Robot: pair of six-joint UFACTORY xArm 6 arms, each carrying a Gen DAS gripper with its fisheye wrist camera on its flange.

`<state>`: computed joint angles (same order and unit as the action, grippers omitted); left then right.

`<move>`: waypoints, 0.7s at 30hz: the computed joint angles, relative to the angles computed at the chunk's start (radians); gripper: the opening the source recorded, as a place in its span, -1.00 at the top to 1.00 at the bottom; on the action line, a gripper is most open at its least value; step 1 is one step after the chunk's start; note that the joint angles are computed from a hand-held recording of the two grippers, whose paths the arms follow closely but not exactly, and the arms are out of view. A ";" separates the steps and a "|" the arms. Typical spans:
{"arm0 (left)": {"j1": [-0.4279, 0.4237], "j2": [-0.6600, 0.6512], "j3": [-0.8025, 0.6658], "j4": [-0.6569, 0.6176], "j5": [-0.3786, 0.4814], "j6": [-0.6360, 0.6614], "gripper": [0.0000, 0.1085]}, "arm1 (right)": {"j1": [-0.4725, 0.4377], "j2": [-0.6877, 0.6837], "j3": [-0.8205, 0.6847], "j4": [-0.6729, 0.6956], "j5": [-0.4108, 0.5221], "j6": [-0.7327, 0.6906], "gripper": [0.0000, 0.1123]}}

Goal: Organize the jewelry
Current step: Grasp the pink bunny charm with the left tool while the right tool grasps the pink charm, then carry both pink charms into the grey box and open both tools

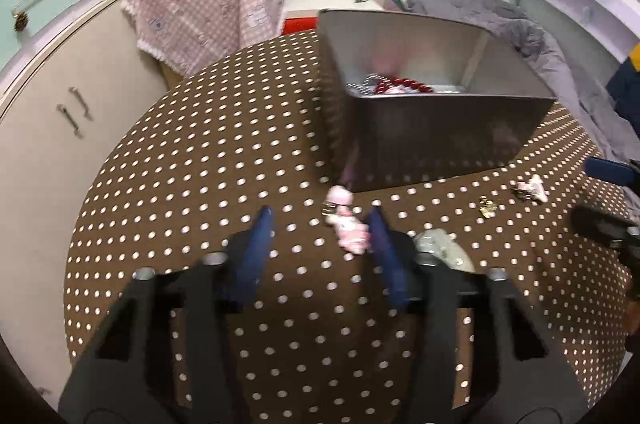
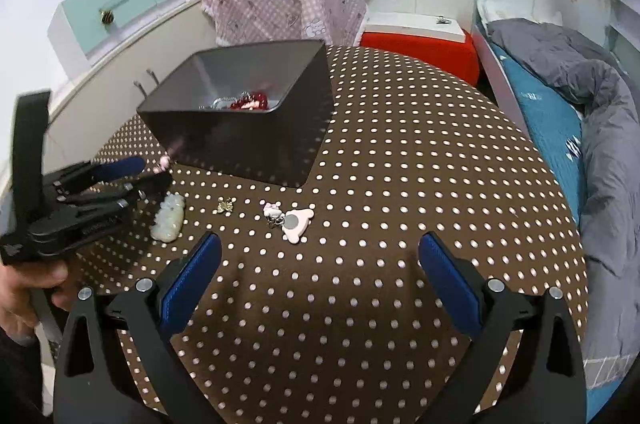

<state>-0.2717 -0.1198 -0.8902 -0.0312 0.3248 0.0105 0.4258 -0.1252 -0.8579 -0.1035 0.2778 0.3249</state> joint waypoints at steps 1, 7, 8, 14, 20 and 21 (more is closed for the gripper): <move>-0.004 -0.003 0.004 -0.055 -0.006 0.050 0.41 | 0.002 0.012 -0.007 -0.002 -0.001 -0.010 -0.63; 0.004 -0.013 0.009 -0.329 -0.001 0.244 0.72 | 0.020 0.079 -0.062 -0.129 0.008 0.030 0.14; 0.004 -0.012 0.010 -0.345 -0.006 0.257 0.72 | 0.025 0.077 -0.062 -0.154 0.012 0.038 0.22; -0.002 -0.029 0.027 -0.340 -0.025 0.281 0.72 | 0.055 0.023 0.001 -0.014 -0.012 -0.061 0.56; -0.004 -0.075 0.066 -0.354 -0.024 0.285 0.72 | 0.062 -0.076 0.087 0.078 -0.041 -0.100 0.57; -0.004 -0.086 0.072 -0.372 -0.019 0.298 0.72 | 0.061 -0.083 0.088 0.084 -0.039 -0.106 0.57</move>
